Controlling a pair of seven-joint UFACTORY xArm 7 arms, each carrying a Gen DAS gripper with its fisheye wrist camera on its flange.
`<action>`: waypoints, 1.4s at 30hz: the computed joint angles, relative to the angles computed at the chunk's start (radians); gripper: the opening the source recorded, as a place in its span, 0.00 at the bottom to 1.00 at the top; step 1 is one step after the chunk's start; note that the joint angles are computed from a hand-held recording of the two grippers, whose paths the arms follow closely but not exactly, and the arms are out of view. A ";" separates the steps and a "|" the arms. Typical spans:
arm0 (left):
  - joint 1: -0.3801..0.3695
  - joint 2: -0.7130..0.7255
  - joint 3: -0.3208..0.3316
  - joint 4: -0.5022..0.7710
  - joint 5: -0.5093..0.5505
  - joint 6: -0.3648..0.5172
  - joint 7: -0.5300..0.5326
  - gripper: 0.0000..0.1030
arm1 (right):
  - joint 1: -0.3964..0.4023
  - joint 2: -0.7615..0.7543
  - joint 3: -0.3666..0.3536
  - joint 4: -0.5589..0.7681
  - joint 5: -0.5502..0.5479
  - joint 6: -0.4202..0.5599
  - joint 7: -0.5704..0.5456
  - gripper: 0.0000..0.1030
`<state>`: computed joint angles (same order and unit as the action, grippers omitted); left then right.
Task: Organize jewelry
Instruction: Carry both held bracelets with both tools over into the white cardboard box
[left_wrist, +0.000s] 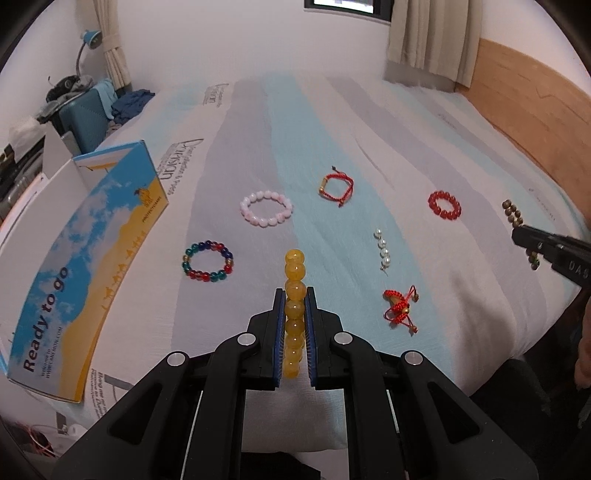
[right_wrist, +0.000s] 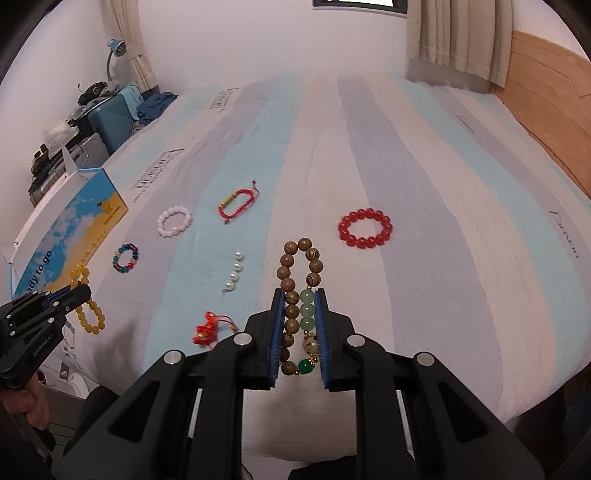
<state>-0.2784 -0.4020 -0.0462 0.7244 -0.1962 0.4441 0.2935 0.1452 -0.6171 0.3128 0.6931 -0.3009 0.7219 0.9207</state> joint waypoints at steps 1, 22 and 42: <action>-0.001 -0.003 0.005 0.005 -0.003 0.006 0.004 0.08 | -0.001 0.008 0.006 0.014 -0.002 0.003 0.003 0.15; 0.074 -0.030 0.083 0.153 -0.053 0.115 0.092 0.08 | 0.061 0.285 0.078 0.397 -0.180 0.092 0.075 0.15; 0.208 0.038 0.157 0.296 -0.080 0.181 0.192 0.09 | 0.339 0.730 -0.020 0.861 -0.343 0.149 0.035 0.15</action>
<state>-0.0706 -0.3638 0.1113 1.0202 -0.2761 0.6249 0.4851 0.4844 0.1132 0.2930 1.5538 -0.6443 0.8705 0.9559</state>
